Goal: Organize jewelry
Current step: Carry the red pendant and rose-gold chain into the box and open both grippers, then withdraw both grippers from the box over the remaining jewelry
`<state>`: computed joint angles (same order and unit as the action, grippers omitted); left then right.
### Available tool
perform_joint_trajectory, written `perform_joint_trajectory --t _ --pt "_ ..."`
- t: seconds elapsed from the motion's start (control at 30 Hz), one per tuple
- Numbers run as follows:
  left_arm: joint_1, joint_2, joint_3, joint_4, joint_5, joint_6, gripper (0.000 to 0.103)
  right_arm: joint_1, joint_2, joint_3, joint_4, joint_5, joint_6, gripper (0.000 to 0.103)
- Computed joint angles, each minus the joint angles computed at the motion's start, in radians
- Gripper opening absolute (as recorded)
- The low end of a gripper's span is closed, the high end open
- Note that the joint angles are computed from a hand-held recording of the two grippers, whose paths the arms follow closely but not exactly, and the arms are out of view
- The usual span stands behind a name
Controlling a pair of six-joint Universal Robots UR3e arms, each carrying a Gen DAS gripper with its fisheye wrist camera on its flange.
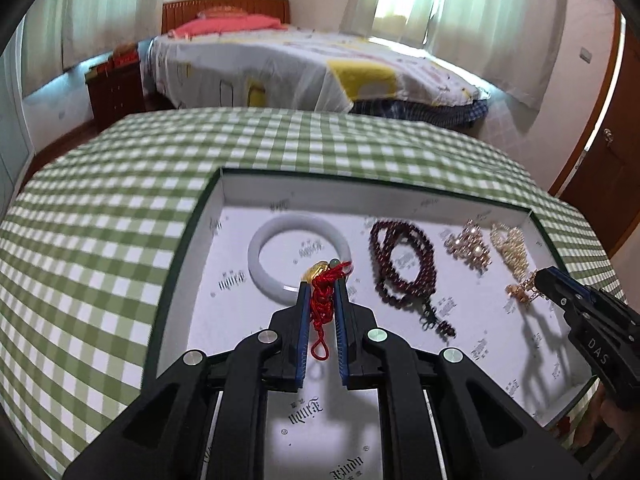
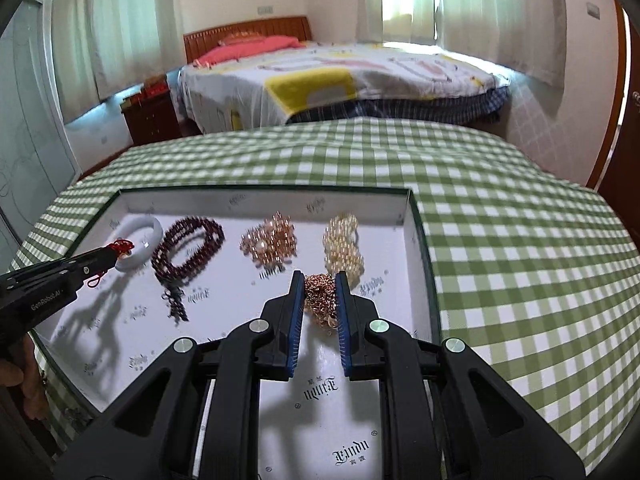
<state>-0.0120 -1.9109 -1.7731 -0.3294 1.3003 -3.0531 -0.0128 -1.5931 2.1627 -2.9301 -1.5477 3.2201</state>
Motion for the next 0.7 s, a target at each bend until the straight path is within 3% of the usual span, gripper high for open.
perform_joint_trajectory --t 0.2,0.4,0.47,0.53,0.7 --pt "-0.005 -0.016 0.016 -0.022 0.001 0.001 0.015 -0.014 0.012 -0.014 0.023 0.015 -0.002 0.017" --pt "-0.013 -0.014 0.015 -0.023 0.007 0.007 0.033 -0.022 0.000 -0.004 0.019 0.023 -0.005 0.029" --pt "-0.017 -0.007 0.007 -0.015 0.011 0.014 0.043 -0.024 -0.009 0.000 0.022 0.027 -0.005 0.030" --pt "-0.021 0.005 -0.011 0.001 0.015 0.018 0.047 -0.028 -0.028 0.014 0.016 0.031 -0.002 0.030" --pt "-0.005 0.070 -0.085 0.043 -0.019 0.026 0.047 -0.024 -0.118 0.053 0.013 0.027 0.013 0.033"
